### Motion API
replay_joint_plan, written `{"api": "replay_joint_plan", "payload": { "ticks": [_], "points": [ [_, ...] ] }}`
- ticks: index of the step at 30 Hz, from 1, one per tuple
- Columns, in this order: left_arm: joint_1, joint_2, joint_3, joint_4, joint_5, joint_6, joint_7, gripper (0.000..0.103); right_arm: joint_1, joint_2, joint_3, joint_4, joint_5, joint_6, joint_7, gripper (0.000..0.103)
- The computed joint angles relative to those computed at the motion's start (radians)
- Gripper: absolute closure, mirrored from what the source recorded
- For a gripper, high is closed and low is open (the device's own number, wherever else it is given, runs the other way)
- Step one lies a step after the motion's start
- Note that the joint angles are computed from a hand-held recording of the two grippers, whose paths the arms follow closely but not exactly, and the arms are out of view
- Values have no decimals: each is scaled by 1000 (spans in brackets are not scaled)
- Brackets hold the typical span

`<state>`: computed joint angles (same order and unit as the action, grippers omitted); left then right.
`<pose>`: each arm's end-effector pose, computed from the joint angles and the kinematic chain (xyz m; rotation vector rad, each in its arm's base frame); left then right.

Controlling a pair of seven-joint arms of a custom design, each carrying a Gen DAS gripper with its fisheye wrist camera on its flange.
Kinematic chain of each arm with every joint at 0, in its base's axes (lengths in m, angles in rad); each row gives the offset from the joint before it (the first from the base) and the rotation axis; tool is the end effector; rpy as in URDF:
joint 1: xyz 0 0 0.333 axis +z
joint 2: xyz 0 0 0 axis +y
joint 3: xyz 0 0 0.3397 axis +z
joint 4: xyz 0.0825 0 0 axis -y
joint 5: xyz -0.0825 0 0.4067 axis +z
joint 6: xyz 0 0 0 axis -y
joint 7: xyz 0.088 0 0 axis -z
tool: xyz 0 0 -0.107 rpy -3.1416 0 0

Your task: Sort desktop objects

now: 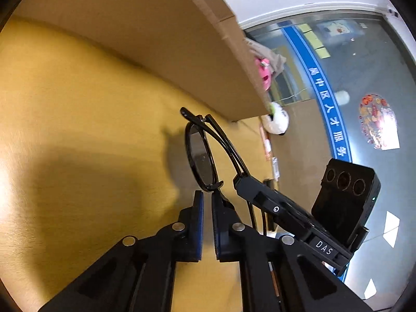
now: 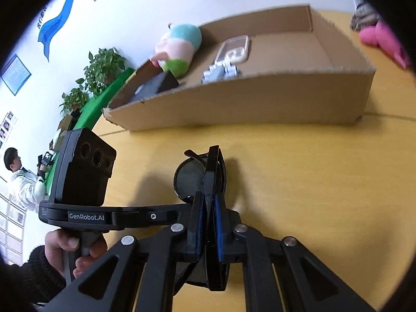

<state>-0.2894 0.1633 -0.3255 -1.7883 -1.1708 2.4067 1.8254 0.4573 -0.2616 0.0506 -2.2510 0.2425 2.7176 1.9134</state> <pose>0.5520 -0.3811 0.5321 1.5374 -1.7103 1.1277 0.4693 0.2538 0.5702 -1.6867 1.7118 -0.1301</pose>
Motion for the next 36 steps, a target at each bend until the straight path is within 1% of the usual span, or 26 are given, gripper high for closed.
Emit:
{"api": "replay_joint_plan", "payload": {
  "ticks": [3,8,12,15,19,20,22,24,25,26,27,28,31,32,33,34,35,36],
  "points": [
    [7,-10,0,21,-38,4,34,100,-1,-11,1,8,-6,19,1,95],
    [7,4,2,109,-9,5,59,100,-18,-28,10,33,-55,65,26,95],
    [7,41,2,205,59,-3,36,101,-39,-38,11,65,-116,86,54,95],
    [1,109,-4,328,141,-19,-3,101,-53,-26,7,105,-156,85,60,95],
    [9,203,-19,484,229,-65,-35,101,-70,2,-1,155,-186,99,58,95],
    [12,233,-28,529,237,-77,-40,101,-78,12,-2,167,-194,108,62,95],
    [30,279,-58,588,213,-89,-31,100,-75,22,-17,177,-175,126,50,95],
    [54,289,-81,591,183,-96,2,88,-79,27,-24,180,-161,140,45,95],
    [65,298,-93,596,162,-101,17,67,-81,25,-27,178,-156,142,44,95],
    [71,303,-99,599,149,-103,22,41,-78,26,-32,176,-144,146,37,95],
    [73,308,-101,601,142,-98,25,33,-76,28,-38,174,-130,150,30,95],
    [75,314,-104,603,132,-87,31,29,-70,32,-45,173,-111,152,17,95],
    [91,343,-122,622,91,-93,48,29,-66,39,-50,167,-80,155,-2,95],
    [91,348,-122,625,90,-83,49,30,-64,41,-53,167,-69,152,-11,95],
    [83,359,-114,640,108,-81,35,34,-64,43,-53,167,-62,150,-18,95],
    [70,378,-103,669,140,-88,3,55,-68,45,-49,168,-64,145,-18,95],
    [54,405,-89,711,188,-110,-44,81,-73,47,-45,170,-69,139,-17,95],
    [38,430,-76,750,238,-131,-86,90,-78,49,-41,173,-75,134,-16,95]
  ]
}}
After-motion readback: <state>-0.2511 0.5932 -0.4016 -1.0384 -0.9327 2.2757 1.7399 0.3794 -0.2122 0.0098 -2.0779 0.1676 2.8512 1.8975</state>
